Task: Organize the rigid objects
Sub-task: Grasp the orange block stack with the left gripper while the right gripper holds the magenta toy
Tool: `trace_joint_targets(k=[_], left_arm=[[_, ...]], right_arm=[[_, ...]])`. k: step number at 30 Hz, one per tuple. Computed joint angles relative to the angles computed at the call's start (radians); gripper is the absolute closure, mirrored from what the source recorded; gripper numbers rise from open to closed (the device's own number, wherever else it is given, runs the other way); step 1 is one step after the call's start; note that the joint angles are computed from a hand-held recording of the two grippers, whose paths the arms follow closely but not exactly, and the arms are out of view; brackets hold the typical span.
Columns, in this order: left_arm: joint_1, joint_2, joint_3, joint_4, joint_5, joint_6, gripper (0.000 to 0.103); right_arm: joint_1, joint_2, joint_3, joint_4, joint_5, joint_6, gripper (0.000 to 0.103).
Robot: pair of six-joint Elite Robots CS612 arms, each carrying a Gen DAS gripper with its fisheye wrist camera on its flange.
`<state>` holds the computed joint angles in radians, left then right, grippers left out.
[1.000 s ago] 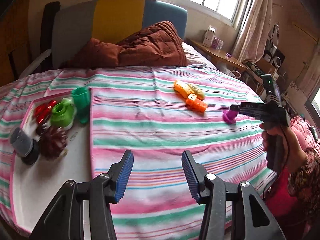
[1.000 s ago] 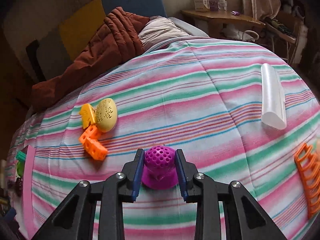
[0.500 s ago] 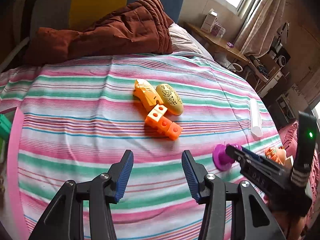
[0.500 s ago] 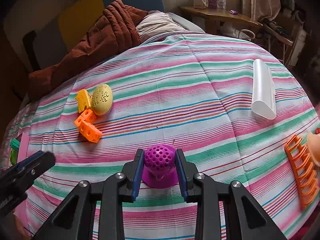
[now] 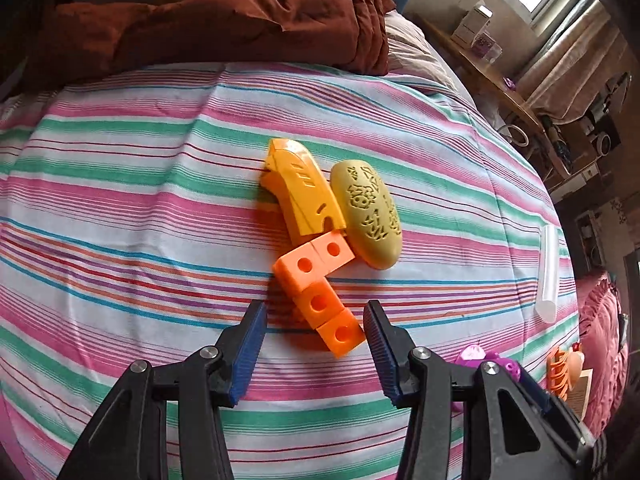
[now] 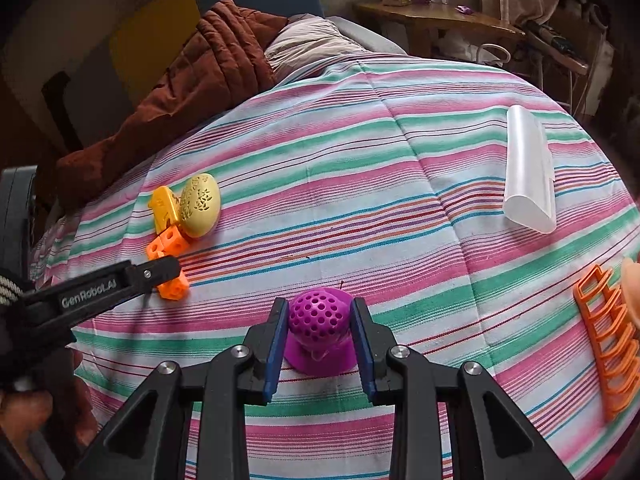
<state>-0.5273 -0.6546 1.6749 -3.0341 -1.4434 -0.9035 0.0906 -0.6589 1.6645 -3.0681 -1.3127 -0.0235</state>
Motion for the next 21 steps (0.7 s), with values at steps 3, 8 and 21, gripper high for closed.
trace_joint_targets(k=[3,8,21], left_arm=[[0.005,-0.008,0.011,0.011,0.011,0.005,0.052],[0.002,0.002,-0.017,0.051,0.037,0.043,0.052],[-0.035,-0.023,0.124,-0.13,0.159,0.198,0.083]], right_arm=[[-0.001,0.0,-0.001,0.004,0.005,0.01,0.071],[0.002,0.0,0.0,0.0,-0.003,0.001,0.071],[0.009,0.001,0.007,-0.03,0.004,-0.022,0.072]])
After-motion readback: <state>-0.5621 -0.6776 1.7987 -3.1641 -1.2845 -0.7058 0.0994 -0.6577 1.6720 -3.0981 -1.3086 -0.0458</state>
